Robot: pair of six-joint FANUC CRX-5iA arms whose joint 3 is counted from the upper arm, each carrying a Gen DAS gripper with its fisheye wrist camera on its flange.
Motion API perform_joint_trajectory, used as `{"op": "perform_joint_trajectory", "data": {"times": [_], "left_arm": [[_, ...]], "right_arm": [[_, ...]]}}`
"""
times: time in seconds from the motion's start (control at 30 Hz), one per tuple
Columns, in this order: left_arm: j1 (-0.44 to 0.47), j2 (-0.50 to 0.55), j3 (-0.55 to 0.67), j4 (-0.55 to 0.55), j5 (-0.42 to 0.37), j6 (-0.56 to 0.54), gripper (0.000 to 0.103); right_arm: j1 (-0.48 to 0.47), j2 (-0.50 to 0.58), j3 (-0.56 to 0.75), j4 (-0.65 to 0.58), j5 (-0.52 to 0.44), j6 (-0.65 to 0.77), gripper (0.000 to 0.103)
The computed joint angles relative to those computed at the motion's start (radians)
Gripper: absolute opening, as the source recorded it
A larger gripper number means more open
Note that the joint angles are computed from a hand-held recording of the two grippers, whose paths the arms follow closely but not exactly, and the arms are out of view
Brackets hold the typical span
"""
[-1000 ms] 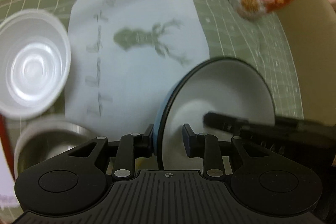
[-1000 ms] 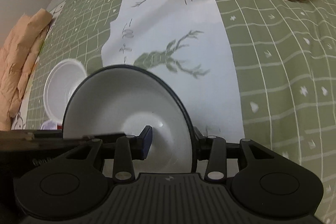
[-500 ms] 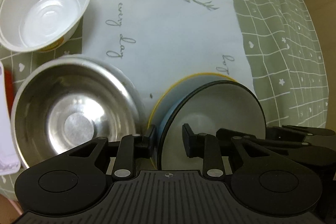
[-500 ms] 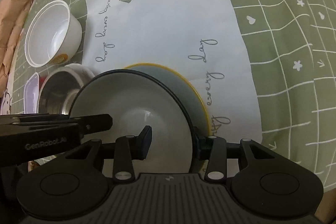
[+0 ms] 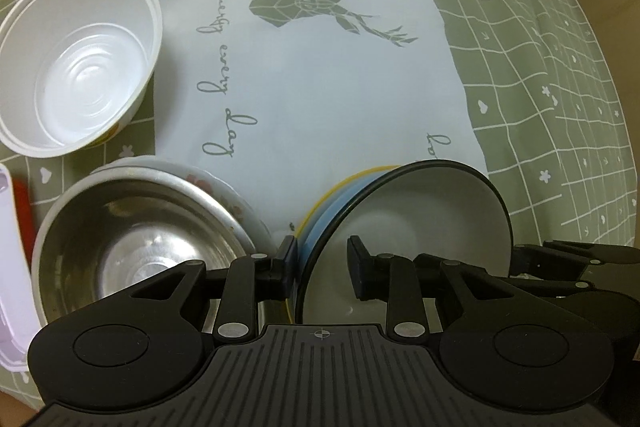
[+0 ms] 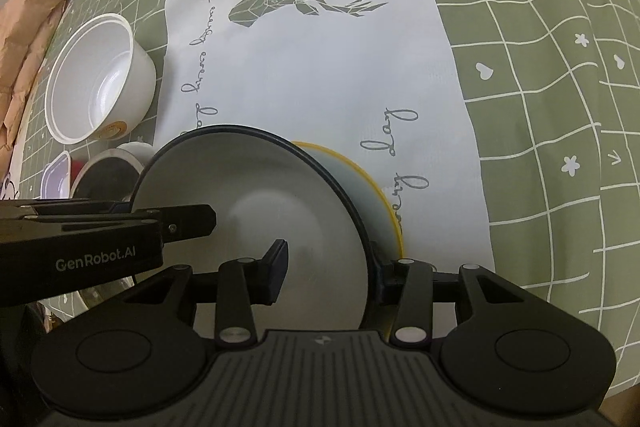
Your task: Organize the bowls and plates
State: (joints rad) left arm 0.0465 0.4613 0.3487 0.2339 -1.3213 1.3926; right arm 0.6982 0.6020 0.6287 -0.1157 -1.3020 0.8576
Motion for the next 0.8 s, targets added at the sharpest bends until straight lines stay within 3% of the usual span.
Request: {"op": "perform_joint_trajectory", "data": {"times": [0.23,0.33,0.5,0.67,0.8], "left_arm": [[0.001,-0.002,-0.002,-0.002,-0.002,-0.005,0.03],[0.009,-0.001,0.0,0.009,-0.005,-0.02,0.023],[0.023,-0.045,-0.044,0.03,0.075,-0.115,0.021],[0.006,-0.019,0.0,-0.011,0.058,-0.151,0.021],[0.016,0.003,0.018,0.026,0.029,-0.166,0.019]], "right_arm": [[0.004,-0.009,-0.012,0.004,0.006,-0.004,0.043],[-0.001,-0.019,-0.023,-0.004,0.012,-0.009,0.043],[0.003,-0.063,-0.075,0.015,0.046,-0.012,0.043],[0.035,-0.097,-0.133,0.133,0.093,-0.018,0.043],[0.033,-0.121,-0.177,0.176,0.136,-0.053,0.043]]}}
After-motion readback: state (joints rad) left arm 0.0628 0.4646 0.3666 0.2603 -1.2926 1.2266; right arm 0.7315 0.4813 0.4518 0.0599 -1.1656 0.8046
